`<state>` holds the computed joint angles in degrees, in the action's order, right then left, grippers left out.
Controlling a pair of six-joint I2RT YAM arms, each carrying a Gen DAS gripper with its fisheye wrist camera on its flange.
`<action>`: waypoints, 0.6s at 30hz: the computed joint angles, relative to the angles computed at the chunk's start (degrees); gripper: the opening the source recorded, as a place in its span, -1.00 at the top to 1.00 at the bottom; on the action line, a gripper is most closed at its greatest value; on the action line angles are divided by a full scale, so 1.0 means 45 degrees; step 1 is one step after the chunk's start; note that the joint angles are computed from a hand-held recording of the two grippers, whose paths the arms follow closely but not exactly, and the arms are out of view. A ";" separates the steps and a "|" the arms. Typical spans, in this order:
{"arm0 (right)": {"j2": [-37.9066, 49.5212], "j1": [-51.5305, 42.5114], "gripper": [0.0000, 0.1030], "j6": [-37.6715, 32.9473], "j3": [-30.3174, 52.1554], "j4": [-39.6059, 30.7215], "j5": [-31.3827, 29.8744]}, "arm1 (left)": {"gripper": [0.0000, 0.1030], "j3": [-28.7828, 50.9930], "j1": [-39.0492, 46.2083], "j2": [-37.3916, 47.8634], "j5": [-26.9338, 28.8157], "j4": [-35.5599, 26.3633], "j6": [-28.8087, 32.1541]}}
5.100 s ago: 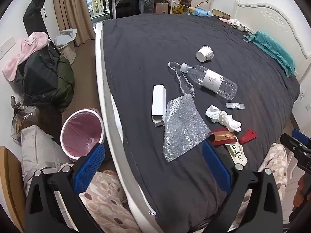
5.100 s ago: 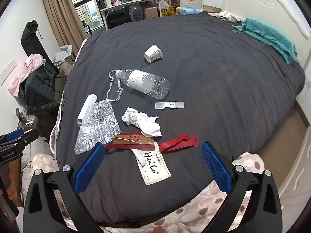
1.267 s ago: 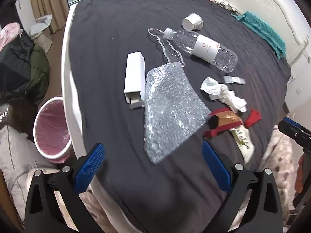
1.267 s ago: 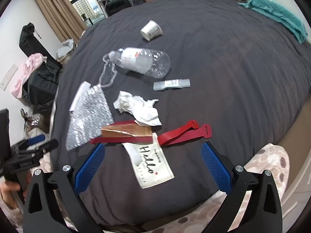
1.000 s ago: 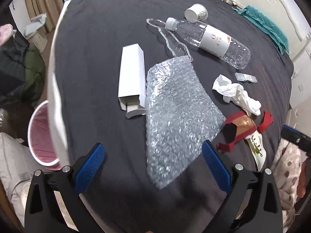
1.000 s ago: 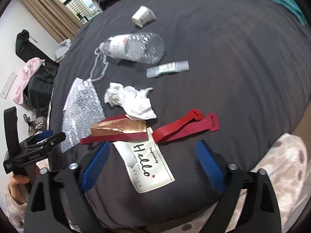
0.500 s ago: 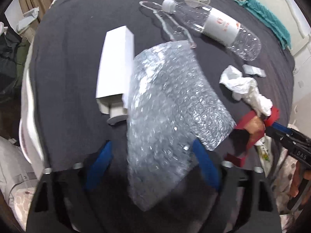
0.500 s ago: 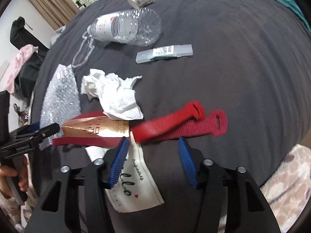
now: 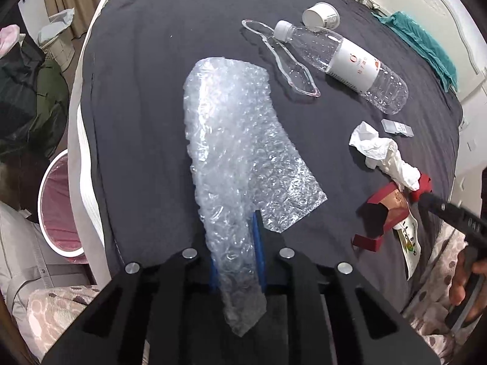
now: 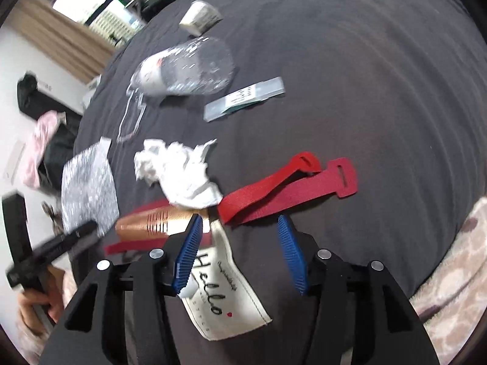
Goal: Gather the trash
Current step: 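Grasp the bubble wrap with the left tool while the right tool grasps the red strap, then carry the bubble wrap with the left tool over the pink bin and release it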
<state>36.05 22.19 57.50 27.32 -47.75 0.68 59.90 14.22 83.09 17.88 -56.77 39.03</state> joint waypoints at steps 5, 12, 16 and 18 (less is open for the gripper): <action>0.0357 -0.2073 0.80 -0.0469 -0.0844 0.1704 -0.1832 | 0.66 0.0016 0.0185 -0.0225 0.0133 -0.0235 0.0186; 0.0137 0.0185 0.94 0.0107 0.0423 0.0630 0.1064 | 0.82 0.0326 0.0501 -0.1006 0.0817 -0.0990 0.0931; -0.0306 0.1169 0.94 0.0357 0.1401 -0.0630 0.2263 | 0.84 0.0547 0.0662 -0.1332 0.1290 -0.1369 0.1015; -0.0350 0.1794 0.94 0.0547 0.1861 -0.1165 0.2773 | 0.84 0.0717 0.0911 -0.1497 0.1627 -0.1533 0.1054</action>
<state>34.47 30.27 59.96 35.70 -52.99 13.16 63.12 18.32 76.35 25.21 -63.67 43.77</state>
